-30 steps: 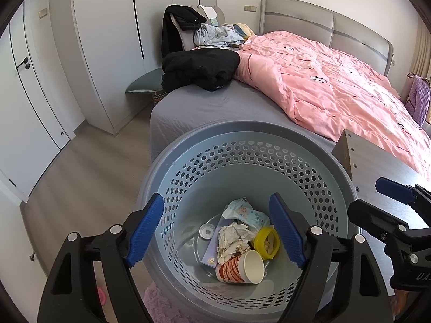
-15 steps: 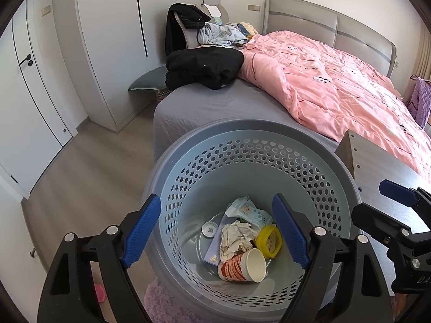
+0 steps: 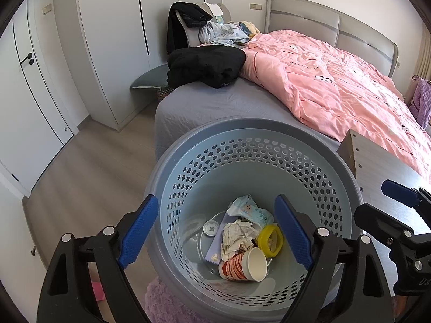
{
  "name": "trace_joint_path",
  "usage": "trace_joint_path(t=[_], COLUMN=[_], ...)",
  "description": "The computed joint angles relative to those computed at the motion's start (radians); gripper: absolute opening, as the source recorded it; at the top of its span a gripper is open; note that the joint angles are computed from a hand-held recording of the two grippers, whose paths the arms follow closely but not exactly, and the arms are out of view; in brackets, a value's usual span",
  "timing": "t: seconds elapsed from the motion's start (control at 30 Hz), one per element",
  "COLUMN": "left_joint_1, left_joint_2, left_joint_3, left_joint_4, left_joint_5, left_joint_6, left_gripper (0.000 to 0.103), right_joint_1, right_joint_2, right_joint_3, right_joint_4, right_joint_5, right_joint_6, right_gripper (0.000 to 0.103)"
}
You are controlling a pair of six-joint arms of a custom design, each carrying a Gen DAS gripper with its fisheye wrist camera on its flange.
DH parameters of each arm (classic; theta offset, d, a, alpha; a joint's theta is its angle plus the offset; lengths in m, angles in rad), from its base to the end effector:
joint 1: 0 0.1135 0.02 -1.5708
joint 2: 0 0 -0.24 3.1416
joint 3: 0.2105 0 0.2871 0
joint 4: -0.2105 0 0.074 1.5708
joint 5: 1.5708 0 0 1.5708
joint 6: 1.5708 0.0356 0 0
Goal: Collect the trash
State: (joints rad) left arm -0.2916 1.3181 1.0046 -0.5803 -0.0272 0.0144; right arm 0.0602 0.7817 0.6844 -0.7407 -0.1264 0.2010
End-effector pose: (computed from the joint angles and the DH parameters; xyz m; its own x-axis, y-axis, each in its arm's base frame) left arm 0.3012 -0.0894 0.2309 -0.7426 0.2379 -0.6261 0.2818 0.9590 0.0302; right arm 0.2074 0.0170 0.2338 -0.7557 0.1529 -0.6368 0.0072 0.9742 0.2254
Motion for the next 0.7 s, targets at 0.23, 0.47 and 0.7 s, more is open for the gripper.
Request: trace_joint_path(t=[0.23, 0.47, 0.7], left_joint_1=[-0.002, -0.012, -0.017], left_joint_2=[-0.001, 0.005, 0.002], left_joint_3=[-0.002, -0.001, -0.008], left_joint_4=[-0.003, -0.002, 0.005], left_joint_5=[-0.010, -0.022, -0.031], left_joint_6=[-0.004, -0.018, -0.016], left_gripper=[0.085, 0.085, 0.085], right_joint_1=[-0.001, -0.002, -0.002], right_joint_2=[-0.005, -0.005, -0.002], right_joint_3=[-0.002, -0.001, 0.000], right_joint_4=[-0.003, -0.003, -0.002], right_joint_5=[-0.001, -0.001, -0.002], right_joint_6=[-0.001, 0.000, -0.001], right_gripper=[0.093, 0.093, 0.093])
